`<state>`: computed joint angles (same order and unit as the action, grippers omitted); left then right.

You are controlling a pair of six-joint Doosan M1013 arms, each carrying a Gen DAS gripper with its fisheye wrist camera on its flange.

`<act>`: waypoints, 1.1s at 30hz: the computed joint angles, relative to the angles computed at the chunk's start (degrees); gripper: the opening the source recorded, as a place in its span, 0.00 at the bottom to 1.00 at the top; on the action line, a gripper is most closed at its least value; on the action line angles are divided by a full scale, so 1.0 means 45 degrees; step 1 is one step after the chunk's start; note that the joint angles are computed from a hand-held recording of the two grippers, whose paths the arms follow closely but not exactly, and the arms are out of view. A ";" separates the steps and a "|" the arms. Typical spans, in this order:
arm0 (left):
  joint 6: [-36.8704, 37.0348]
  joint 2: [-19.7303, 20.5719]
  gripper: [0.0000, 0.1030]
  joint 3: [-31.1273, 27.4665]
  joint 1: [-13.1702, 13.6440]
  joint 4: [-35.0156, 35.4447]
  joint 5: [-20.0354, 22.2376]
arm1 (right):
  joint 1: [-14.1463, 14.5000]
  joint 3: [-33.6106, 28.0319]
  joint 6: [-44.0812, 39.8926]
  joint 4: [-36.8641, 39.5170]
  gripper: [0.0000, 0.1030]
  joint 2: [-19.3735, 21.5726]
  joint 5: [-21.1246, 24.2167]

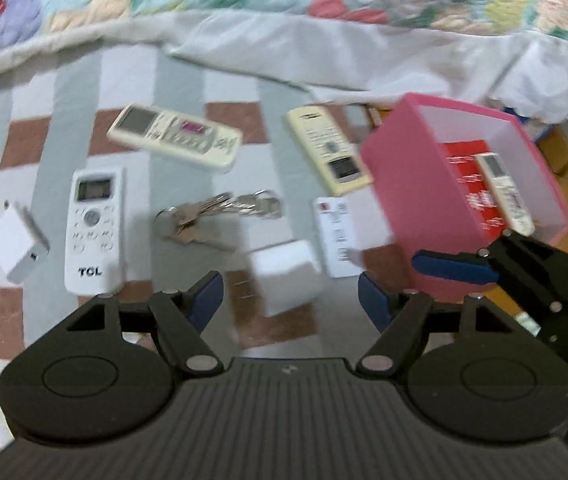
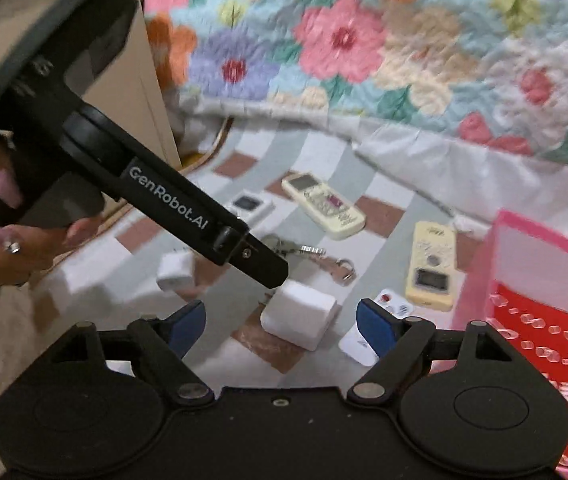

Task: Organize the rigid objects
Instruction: 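Move both grippers to the white plug charger and close on it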

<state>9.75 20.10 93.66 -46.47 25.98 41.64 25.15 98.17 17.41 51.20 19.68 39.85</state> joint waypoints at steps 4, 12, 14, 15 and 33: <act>-0.1438 0.0164 0.72 0.0593 0.0005 0.0608 -0.0666 | 0.0363 -0.0035 0.1107 -0.0824 0.83 0.0475 -0.0800; -0.3278 0.0589 0.68 0.0783 0.0006 0.1601 -0.1104 | 0.0808 -0.0148 0.1938 -0.1739 0.80 0.1065 -0.1816; -0.4207 0.0599 0.63 0.0966 0.0053 0.1943 -0.1522 | 0.0850 -0.0201 0.2329 -0.1805 0.78 0.1171 -0.1947; -0.4392 0.0627 0.60 0.1020 0.0096 0.1890 -0.1670 | 0.0844 -0.0181 0.2244 -0.1532 0.77 0.1196 -0.2035; -0.4851 0.0621 0.51 0.1320 0.0275 0.0501 -0.3373 | 0.0998 0.0006 0.3546 -0.1870 0.63 0.1146 -0.2574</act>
<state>-12.08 22.89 99.60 -45.23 28.23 26.46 29.64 98.20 33.37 42.78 24.84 28.27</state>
